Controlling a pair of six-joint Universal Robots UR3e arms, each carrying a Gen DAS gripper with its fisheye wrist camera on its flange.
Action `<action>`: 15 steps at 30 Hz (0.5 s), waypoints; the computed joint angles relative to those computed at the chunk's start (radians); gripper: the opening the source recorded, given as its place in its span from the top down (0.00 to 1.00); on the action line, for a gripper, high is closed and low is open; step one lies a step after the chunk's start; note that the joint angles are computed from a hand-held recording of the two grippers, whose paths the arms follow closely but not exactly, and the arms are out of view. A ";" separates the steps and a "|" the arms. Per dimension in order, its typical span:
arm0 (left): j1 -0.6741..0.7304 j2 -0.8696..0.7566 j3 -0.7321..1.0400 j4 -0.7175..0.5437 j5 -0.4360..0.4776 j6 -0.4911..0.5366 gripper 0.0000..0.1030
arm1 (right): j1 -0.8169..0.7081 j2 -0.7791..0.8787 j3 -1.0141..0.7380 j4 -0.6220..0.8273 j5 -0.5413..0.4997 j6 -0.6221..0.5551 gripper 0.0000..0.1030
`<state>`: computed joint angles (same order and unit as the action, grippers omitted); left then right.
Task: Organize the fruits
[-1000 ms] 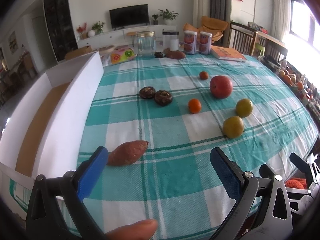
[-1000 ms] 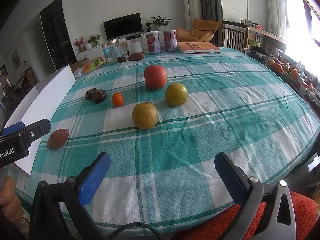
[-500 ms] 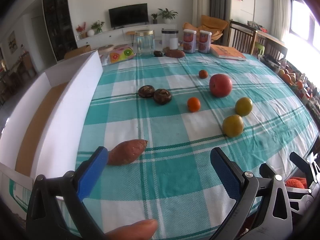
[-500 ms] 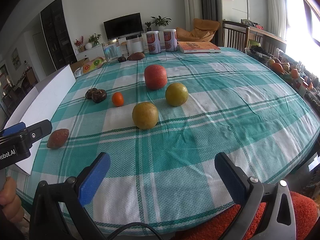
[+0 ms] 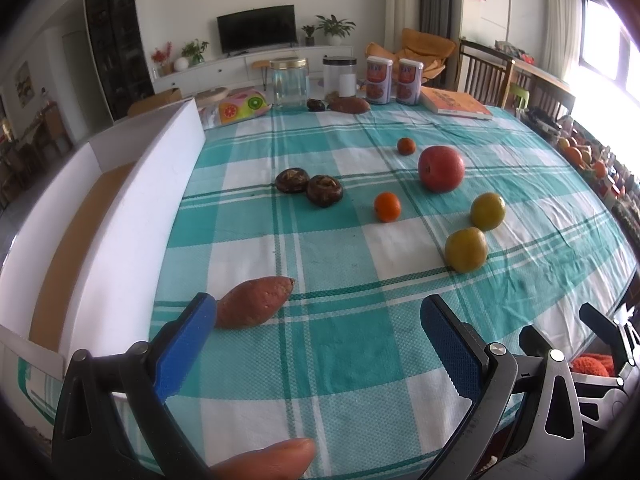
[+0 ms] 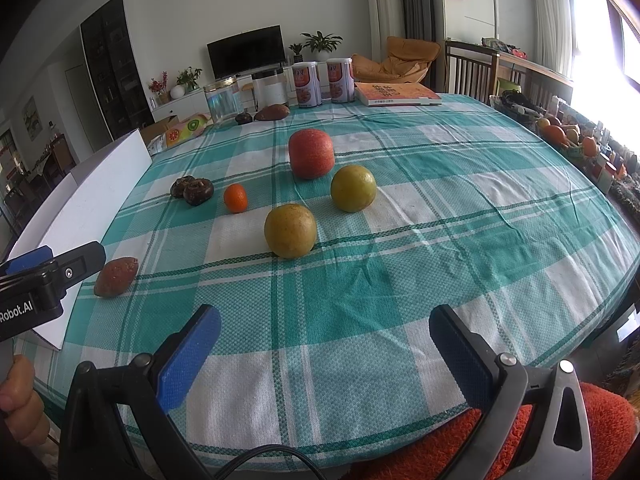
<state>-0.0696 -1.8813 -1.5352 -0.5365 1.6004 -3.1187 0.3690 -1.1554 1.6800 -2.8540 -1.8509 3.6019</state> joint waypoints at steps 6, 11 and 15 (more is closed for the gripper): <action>0.001 0.000 0.002 -0.003 0.000 0.000 0.01 | 0.000 0.000 -0.001 0.000 -0.001 0.000 0.00; 0.001 -0.001 0.005 -0.006 0.000 0.000 0.01 | 0.001 0.001 -0.001 -0.001 -0.002 0.001 0.00; 0.001 -0.001 0.002 -0.003 -0.002 0.001 0.01 | 0.002 0.001 0.000 -0.001 -0.002 0.001 0.00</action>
<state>-0.0685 -1.8819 -1.5329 -0.5397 1.5986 -3.1178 0.3706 -1.1548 1.6799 -2.8555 -1.8532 3.6029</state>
